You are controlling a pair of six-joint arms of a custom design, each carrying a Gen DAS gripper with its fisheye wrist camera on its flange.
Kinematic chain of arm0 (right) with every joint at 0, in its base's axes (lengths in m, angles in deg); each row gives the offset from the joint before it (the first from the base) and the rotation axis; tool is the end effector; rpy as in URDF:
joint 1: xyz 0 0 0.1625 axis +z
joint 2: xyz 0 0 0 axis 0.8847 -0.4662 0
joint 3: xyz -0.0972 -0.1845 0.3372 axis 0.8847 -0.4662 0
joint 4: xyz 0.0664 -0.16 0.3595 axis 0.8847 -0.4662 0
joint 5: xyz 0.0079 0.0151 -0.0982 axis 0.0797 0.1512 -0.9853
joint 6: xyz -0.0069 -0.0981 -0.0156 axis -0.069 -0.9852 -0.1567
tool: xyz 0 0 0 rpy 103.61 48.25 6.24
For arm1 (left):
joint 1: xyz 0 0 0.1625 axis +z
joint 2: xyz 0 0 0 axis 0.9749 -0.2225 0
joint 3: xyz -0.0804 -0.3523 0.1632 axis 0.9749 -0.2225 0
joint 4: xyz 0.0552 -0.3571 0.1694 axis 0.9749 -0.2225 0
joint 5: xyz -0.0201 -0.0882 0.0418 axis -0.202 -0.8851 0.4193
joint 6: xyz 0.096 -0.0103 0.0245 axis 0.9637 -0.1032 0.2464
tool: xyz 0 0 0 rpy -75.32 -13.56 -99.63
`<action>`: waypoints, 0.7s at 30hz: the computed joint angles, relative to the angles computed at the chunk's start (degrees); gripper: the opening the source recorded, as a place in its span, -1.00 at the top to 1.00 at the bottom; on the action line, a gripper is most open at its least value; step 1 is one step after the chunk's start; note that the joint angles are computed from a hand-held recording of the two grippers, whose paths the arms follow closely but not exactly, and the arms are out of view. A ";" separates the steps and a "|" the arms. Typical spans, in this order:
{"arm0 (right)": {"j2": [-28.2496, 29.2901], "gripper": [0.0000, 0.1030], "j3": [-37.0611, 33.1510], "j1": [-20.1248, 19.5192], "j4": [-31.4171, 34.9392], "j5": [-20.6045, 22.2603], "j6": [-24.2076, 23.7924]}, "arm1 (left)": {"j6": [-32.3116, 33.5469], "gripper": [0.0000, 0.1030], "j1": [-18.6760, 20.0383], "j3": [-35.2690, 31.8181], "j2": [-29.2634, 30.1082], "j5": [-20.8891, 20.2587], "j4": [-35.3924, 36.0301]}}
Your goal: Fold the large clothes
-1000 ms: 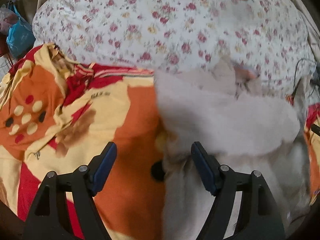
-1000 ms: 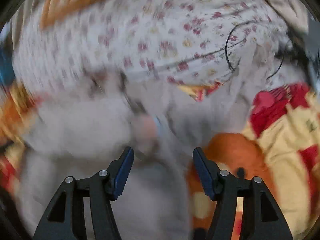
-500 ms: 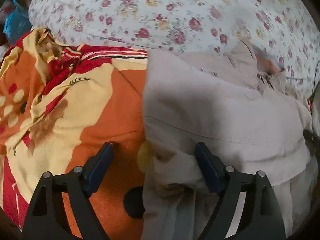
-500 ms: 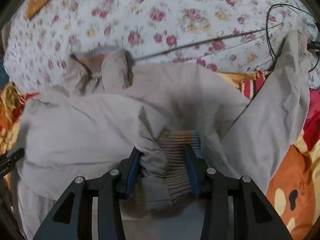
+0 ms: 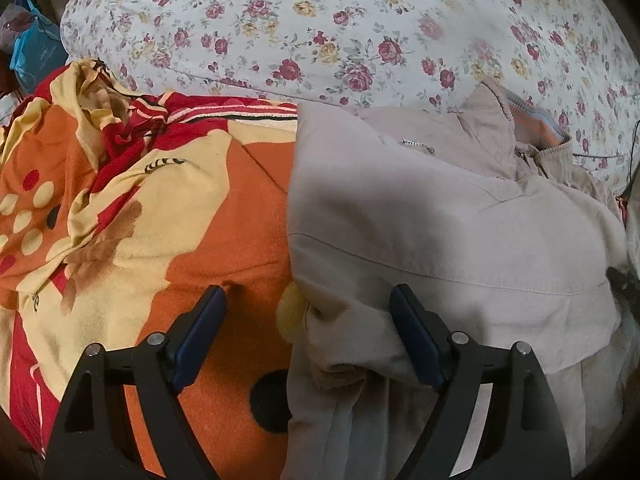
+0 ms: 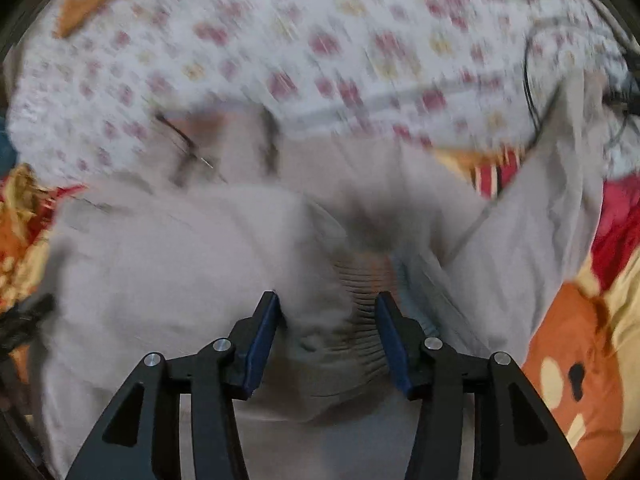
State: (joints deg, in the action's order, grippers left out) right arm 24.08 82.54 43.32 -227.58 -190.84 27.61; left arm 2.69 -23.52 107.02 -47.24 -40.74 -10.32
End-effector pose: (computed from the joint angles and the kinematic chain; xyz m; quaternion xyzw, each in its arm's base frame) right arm 0.2788 -0.7149 0.1356 0.2778 -0.8989 0.1494 0.3040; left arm -0.1248 -0.5464 0.2538 -0.1689 0.8145 -0.3346 0.4427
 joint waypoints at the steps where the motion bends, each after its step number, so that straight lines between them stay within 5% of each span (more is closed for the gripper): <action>1: -0.01 0.01 0.89 -0.33 -2.03 0.37 -1.45 | -0.38 -0.63 -0.10 -0.15 -0.01 0.04 0.59; 8: -3.83 -0.05 5.08 1.37 -4.85 0.90 -2.92 | -3.21 -0.63 -2.57 -1.60 -0.37 1.38 5.79; 10: -5.17 -0.20 6.89 1.22 -6.57 1.72 -3.62 | -3.30 -0.63 -3.21 -1.60 -0.48 1.68 4.93; 15: -3.33 -0.27 6.46 0.07 -3.73 -1.14 -3.65 | 1.80 -0.63 -4.59 -1.05 0.72 1.36 -4.44; 19: -8.13 -0.28 10.38 -1.92 -4.28 5.88 -2.16 | 9.01 -0.63 -3.72 -2.78 4.02 -0.75 -11.42; 21: -9.29 -0.31 9.57 -2.59 -5.09 6.04 -1.20 | 11.12 -0.63 -3.24 -3.53 6.01 -1.27 -14.23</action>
State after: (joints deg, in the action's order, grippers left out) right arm 14.79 92.10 40.72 -232.67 -184.80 26.41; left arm 13.81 -26.76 103.50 -41.23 -42.02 -24.55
